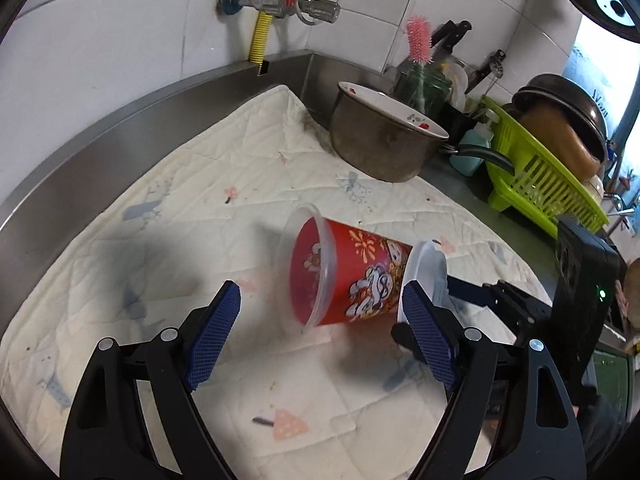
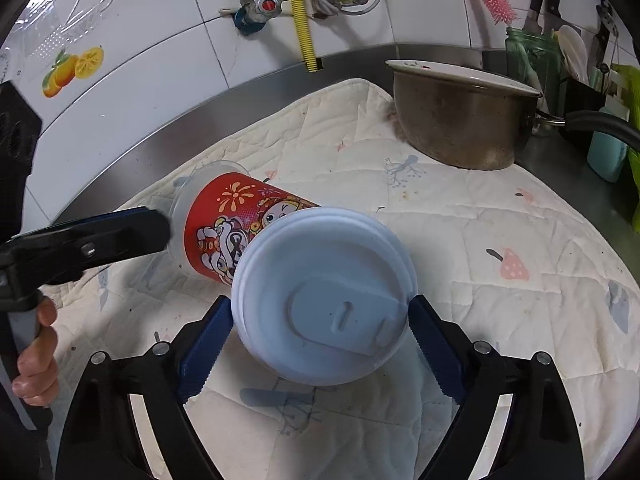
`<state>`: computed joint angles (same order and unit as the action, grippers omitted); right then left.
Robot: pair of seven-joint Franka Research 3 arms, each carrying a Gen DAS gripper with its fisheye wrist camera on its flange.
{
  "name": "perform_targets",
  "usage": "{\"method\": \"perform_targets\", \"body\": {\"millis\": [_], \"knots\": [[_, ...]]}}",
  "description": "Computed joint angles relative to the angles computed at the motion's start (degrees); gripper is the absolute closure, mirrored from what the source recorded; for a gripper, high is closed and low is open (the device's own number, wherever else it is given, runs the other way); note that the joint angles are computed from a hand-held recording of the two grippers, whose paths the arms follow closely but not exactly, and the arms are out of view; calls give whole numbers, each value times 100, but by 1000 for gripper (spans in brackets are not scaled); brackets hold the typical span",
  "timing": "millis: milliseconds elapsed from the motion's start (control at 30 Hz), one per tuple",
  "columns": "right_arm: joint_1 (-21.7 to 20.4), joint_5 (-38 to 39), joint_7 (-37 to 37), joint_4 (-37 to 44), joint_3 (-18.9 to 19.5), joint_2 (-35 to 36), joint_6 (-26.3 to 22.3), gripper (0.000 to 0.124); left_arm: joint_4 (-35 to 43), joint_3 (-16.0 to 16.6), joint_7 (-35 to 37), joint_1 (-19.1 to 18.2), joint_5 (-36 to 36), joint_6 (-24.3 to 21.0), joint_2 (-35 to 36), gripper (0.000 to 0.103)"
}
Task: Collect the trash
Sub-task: 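Grasp the white lid with the right tool while the left tool grasps the red cup, then carry the lid and red cup to the green basket and release both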
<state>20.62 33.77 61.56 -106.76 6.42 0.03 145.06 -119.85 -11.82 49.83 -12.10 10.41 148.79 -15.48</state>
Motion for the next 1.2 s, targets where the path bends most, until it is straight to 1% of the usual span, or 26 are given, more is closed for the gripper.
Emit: {"method": "perform_targets", "body": {"millis": [67, 267, 333, 400, 433, 467, 500, 567, 633, 667, 767, 833, 867, 900, 967, 1000, 1133, 1200], "knots": [[0, 72, -58, -22, -3, -8, 26, 38, 36, 34, 70, -38, -90, 109, 81, 27], [15, 72, -219, -166, -6, -134, 92, 39, 203, 93, 271, -89, -414, 124, 334, 34], [20, 90, -311, -253, -16, -220, 112, 39, 214, 141, 378, -124, -632, 208, 400, 38], [23, 146, -426, -372, -41, -340, 109, 39, 190, 186, 510, -163, -885, 306, 435, 44], [24, 166, -465, -416, -53, -385, 100, 39, 174, 217, 616, -204, -1076, 370, 463, 45], [24, 185, -506, -480, -68, -450, 95, 40, 161, 224, 676, -221, -1190, 405, 481, 48], [24, 193, -525, -513, -80, -488, 83, 42, 120, 251, 805, -268, -1387, 500, 495, 55], [20, 223, -573, -619, -111, -602, 45, 42, 5, 286, 1017, -357, -1740, 710, 459, 63], [18, 225, -614, -751, -133, -734, 82, 42, -45, 243, 1055, -372, -1797, 764, 421, 67], [16, 221, -623, -826, -145, -807, 101, 42, -69, 222, 1066, -375, -1784, 776, 394, 72], [9, 264, -613, -995, -206, -995, 35, 42, -213, 154, 912, -403, -1750, 901, 251, 83], [5, 298, -604, -1158, -239, -1170, 43, 42, -295, 2, 513, -331, -1468, 913, 127, 88], [12, 369, -632, -1236, -280, -1271, -8, 42, -321, -19, 399, -342, -1398, 899, 77, 92], [8, 402, -625, -1338, -305, -1392, -29, 42, -359, -111, 148, -304, -1230, 883, 2, 95], [-1, 420, -613, -1518, -353, -1622, -95, 42, -402, -232, -239, -277, -944, 804, -126, 99], [-8, 407, -620, -1628, -374, -1762, -128, 42, -438, -323, -483, -239, -746, 780, -211, 99], [-29, 358, -612, -2085, -478, -2373, -267, 42, -628, -417, -1031, -332, -419, 752, -532, 99], [-71, 281, -588, -2350, -520, -2736, -344, 42, -789, -345, -1143, -537, -525, 860, -723, 99]]}}
